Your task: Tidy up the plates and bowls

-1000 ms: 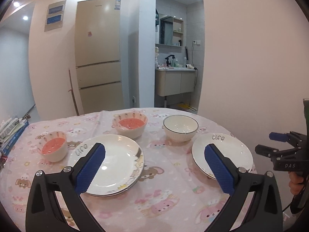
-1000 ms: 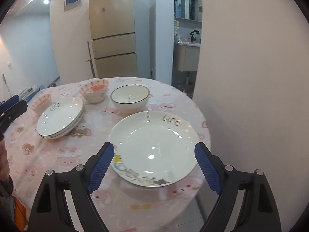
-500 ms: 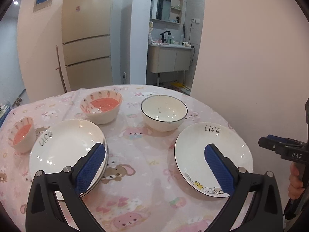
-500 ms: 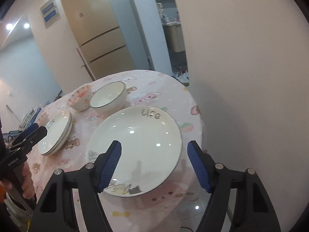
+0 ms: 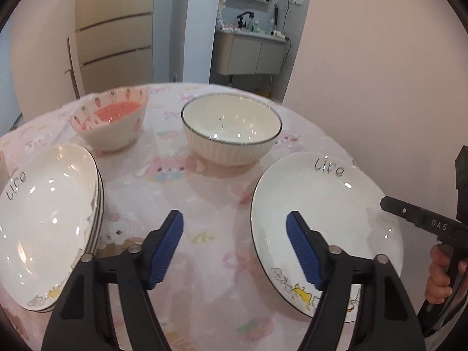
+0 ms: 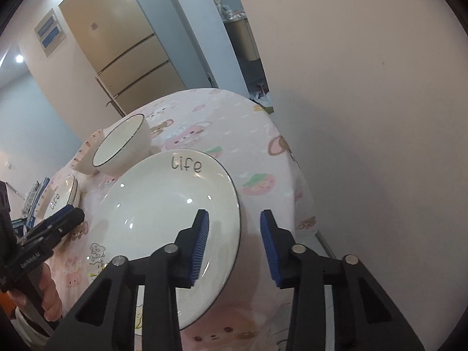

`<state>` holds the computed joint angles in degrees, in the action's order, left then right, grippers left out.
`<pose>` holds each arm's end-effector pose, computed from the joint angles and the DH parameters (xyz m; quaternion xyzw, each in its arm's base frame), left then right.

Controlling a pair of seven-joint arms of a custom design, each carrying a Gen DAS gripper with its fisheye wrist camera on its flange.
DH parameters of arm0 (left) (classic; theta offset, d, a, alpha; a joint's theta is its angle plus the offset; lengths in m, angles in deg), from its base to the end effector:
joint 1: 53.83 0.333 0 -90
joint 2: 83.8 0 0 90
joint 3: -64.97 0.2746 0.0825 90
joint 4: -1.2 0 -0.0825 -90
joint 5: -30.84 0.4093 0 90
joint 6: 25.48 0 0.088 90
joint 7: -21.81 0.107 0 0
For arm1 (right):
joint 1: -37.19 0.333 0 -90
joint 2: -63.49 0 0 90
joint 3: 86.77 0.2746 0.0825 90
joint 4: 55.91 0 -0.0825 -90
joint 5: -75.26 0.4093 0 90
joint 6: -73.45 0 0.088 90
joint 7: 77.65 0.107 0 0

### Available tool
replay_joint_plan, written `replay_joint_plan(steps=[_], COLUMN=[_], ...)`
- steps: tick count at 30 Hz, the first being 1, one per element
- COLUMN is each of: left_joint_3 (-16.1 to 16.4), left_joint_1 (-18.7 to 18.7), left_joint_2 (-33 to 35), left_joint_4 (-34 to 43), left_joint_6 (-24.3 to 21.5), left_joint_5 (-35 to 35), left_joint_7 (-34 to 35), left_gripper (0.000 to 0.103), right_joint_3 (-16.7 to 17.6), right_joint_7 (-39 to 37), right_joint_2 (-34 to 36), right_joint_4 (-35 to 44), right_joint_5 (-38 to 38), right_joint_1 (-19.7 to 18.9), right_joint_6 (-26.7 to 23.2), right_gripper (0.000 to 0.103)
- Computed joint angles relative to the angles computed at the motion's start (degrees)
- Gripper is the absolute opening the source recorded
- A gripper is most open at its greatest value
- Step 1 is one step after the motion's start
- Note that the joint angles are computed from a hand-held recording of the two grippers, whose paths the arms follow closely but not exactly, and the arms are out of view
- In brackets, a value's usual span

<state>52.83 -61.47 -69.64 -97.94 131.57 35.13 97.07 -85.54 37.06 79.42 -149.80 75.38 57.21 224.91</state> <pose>0.6546 -0.2259 0.4800 -0.6156 0.6929 -0.3304 0.1781 0.6572 0.2539 0.4918 -0.6391 0.6820 -0.1301 0.3308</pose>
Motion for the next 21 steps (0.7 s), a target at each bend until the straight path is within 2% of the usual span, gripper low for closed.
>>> replay_joint_plan(steps=[3, 4, 5, 6, 11, 12, 14, 16, 21], left_joint_3=[-1.35, -1.48, -2.02, -2.20, -1.24, -1.20, -1.51, -2.92, -2.21], left_joint_1=[1.14, 1.20, 1.52, 1.54, -0.02, -0.11, -0.05, 0.98, 0.23], left_joint_2=[1.41, 1.72, 2.06, 2.47, 4.71, 4.53, 4.55, 4.62, 4.25], left_joint_4=[1.46, 1.78, 1.99, 2.37, 5.11, 4.71, 4.49, 4.68, 4.75], left_joint_6=[-2.09, -2.50, -2.64, -2.99, -6.33, -5.60, -4.94, -5.51, -6.58], left_joint_5=[-4.12, -4.60, -5.72, -6.11, -4.40, -4.12, -4.08, -6.82, -6.66], left_joint_7=[2.77, 3.36, 4.87, 5.87, 5.41, 5.36, 6.09, 8.78, 7.55], left_gripper=[0.056, 0.052, 0.049, 0.049, 0.042, 0.042, 0.030, 0.020, 0.019], right_joint_3=[1.34, 1.84, 1.70, 1.11, 1.51, 1.58, 1.43, 1.22, 0.22], right_joint_7=[-3.19, -4.63, -4.73, -3.55, -4.91, -5.11, -5.39, -5.00, -1.14], right_joint_2=[0.56, 0.92, 1.28, 1.52, 1.41, 1.41, 1.48, 1.24, 1.41], right_joint_4=[-0.02, 0.23, 0.65, 0.94, 0.24, 0.13, 0.16, -0.29, 1.37], right_joint_5=[4.13, 5.54, 5.69, 4.94, 7.40, 7.87, 7.89, 7.85, 4.86], right_joint_1=[-1.29, -1.62, -1.43, -0.88, -1.31, -1.36, -1.26, -1.08, 0.09], right_joint_6=[0.48, 0.40, -0.09, -0.59, 0.74, 0.89, 1.06, 1.53, -2.05], right_gripper=[0.030, 0.026, 0.016, 0.012, 0.012, 0.012, 0.012, 0.012, 0.012])
